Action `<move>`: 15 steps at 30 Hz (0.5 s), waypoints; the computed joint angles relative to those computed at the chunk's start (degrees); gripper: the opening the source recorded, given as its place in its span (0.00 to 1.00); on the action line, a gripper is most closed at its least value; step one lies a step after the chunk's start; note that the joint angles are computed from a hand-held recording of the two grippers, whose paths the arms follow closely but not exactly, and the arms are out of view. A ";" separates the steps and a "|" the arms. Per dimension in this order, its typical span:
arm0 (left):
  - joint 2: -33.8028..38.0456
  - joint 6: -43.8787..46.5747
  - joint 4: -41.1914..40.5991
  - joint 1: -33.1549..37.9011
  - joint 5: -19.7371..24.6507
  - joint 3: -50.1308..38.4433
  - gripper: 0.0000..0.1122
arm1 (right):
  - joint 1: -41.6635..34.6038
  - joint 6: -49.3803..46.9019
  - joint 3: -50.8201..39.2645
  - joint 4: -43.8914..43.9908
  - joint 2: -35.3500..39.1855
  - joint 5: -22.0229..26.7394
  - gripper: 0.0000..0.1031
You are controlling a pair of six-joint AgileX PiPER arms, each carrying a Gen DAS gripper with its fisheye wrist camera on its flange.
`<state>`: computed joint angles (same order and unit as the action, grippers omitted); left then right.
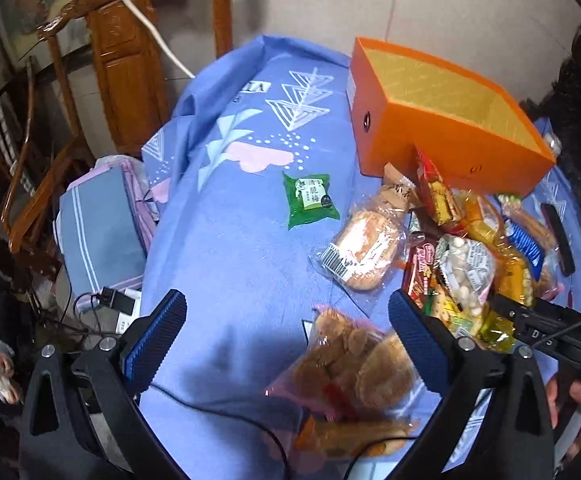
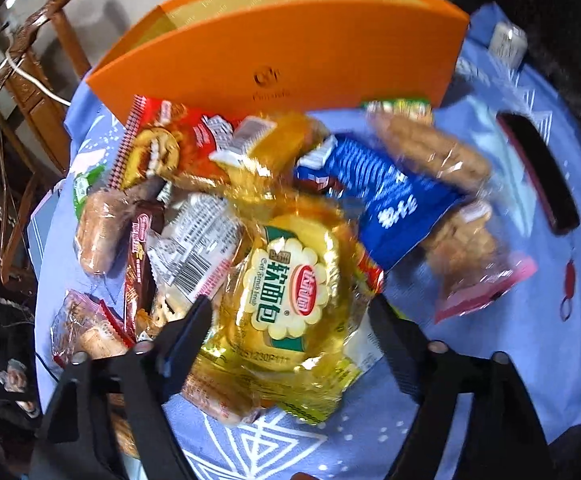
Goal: Organize snacks
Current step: 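Grasp a bagged bread roll with the left tool while the right tool grasps a yellow soft-bread pack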
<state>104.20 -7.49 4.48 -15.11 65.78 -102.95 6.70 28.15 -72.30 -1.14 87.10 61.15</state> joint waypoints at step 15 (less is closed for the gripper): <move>20.49 18.78 -2.93 -5.16 1.05 -16.28 0.70 | -3.39 -6.42 -0.51 0.41 -2.76 2.04 0.40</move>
